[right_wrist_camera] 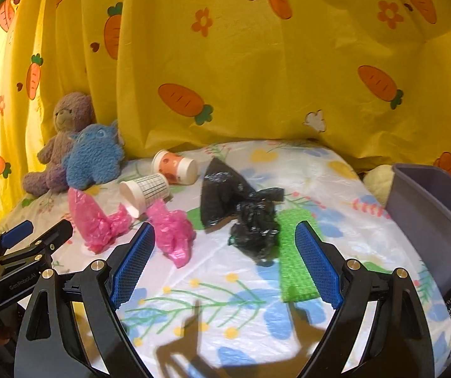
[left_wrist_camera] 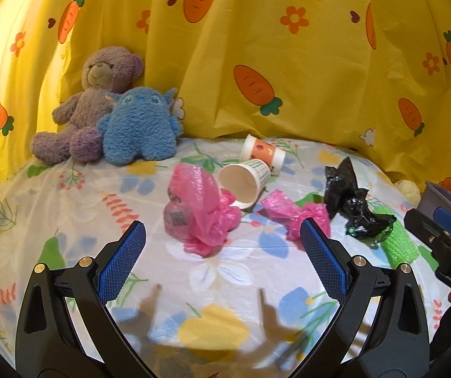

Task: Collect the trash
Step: 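Move both open tools back over the trash pile, then grasp a pink plastic bag with the left tool while the right tool grasps another pink bag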

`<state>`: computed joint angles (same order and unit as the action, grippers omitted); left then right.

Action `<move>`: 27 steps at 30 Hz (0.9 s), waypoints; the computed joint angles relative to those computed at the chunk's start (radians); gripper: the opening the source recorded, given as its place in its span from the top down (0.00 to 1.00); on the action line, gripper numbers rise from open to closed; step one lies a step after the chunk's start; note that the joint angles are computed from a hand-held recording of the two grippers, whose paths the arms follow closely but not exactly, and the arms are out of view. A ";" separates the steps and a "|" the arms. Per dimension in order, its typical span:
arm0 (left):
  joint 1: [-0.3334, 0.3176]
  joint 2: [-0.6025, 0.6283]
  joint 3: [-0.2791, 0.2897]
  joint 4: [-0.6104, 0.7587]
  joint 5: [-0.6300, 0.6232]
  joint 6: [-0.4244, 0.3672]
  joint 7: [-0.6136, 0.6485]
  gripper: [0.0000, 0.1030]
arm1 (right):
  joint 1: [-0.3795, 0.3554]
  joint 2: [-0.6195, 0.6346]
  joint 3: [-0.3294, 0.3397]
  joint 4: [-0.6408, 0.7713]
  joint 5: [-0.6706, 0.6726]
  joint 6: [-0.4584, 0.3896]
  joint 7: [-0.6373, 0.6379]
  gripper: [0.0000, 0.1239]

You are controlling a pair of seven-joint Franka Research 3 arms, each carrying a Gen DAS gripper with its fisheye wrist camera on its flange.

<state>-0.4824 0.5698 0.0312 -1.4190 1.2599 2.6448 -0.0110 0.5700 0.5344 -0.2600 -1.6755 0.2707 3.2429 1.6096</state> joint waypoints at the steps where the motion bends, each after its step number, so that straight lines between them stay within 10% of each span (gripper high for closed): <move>1: 0.000 -0.007 0.005 -0.011 0.004 -0.004 -0.012 0.06 | -0.022 0.020 0.029 0.039 -0.009 -0.033 -0.012 0.29; 14: 0.051 -0.008 -0.002 -0.025 -0.019 0.026 -0.012 0.06 | -0.073 0.295 0.056 0.511 -0.194 -0.383 0.146 0.35; 27: 0.058 0.064 0.013 0.067 -0.146 0.057 0.120 0.06 | -0.157 0.448 0.172 0.787 -0.280 -0.589 0.156 0.64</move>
<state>-0.4246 0.6336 0.0446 -1.3523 1.1134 2.7017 0.1088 0.4127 0.9824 -0.0881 -0.8880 -0.0097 2.6540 1.7653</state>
